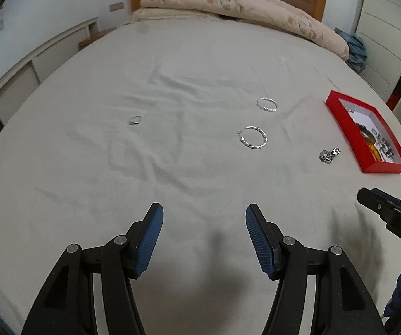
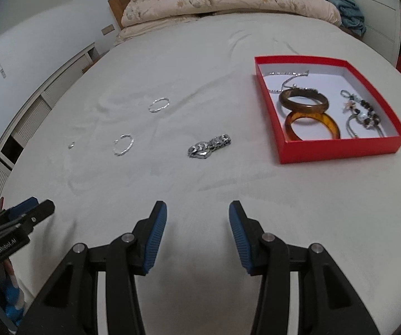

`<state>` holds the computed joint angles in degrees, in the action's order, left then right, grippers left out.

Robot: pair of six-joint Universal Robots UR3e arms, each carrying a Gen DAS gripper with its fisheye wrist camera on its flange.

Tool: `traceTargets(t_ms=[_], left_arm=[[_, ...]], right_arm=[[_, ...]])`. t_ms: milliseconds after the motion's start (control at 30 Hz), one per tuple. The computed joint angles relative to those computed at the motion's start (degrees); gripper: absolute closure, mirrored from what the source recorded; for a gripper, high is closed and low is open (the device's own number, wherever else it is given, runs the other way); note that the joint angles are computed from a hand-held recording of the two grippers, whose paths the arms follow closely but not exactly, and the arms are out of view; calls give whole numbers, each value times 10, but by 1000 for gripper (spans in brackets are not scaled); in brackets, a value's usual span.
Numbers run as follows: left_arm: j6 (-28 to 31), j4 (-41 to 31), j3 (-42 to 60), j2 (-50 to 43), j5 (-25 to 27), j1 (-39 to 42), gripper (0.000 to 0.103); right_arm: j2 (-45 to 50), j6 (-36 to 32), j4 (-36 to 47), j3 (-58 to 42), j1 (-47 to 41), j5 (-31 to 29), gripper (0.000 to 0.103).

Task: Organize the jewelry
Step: 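Withdraw both tools and approach the silver watch and twisted silver hoop, then grasp the silver watch with the right tool while the left tool grasps a twisted silver hoop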

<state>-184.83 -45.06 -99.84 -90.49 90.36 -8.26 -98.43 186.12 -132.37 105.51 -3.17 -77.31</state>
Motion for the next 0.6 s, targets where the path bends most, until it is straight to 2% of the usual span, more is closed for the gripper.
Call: traceTargets(t_ms=[367,600], left_arm=[[3,49,94,-144,-6,-19,42],[17,64,154,-212,-2,-28,41]], right_arm=[[113,-5,-82,-27,-6,16,58],[170,-6,-131,-56,10,3,58]])
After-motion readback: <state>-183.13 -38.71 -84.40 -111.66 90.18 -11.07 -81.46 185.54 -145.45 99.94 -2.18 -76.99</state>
